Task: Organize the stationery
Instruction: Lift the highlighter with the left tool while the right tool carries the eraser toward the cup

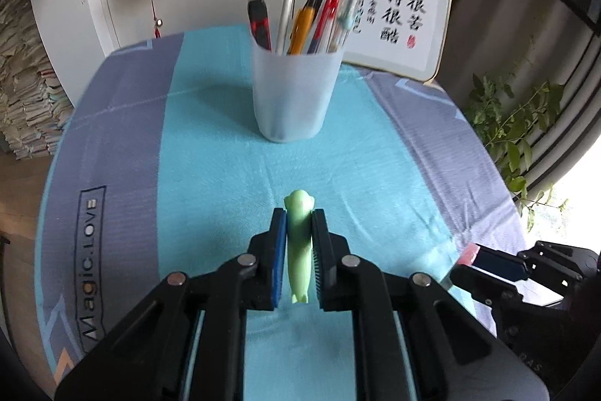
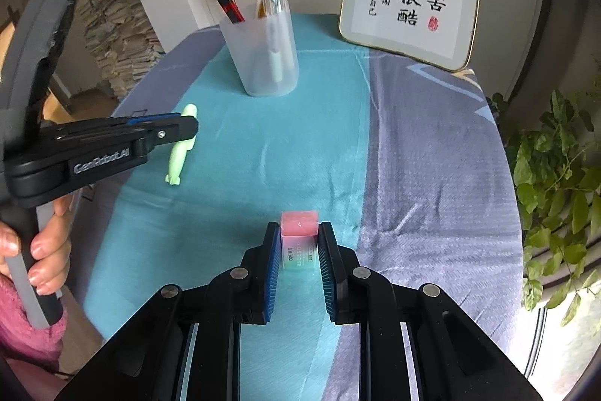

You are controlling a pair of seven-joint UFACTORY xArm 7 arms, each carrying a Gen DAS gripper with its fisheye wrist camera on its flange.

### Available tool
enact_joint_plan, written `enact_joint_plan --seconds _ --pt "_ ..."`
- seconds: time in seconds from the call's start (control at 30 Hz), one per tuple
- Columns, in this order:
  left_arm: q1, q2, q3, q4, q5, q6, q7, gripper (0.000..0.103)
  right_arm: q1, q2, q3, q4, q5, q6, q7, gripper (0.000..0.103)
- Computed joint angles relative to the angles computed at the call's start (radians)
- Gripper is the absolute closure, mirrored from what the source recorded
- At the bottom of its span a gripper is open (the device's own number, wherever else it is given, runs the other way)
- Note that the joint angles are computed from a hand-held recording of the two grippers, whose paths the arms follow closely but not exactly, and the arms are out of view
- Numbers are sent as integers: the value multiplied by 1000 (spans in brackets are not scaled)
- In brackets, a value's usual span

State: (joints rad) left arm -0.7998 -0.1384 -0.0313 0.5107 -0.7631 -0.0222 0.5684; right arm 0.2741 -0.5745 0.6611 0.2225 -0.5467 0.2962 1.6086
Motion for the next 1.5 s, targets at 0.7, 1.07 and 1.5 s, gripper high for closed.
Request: enact_joint_plan --seconds 0.7,1.07,1.5 --pt "-156 -209 200 -131 135 -48 -82 91 51 -35 -6 85 -12 115 7 82" --pt "-175 -252 267 -138 275 -65 -165 91 -29 -85 -10 183 -74 142 -41 82" --pt "-444 -191 568 10 401 -75 -222 91 -159 -40 2 226 -121 51 -62 82"
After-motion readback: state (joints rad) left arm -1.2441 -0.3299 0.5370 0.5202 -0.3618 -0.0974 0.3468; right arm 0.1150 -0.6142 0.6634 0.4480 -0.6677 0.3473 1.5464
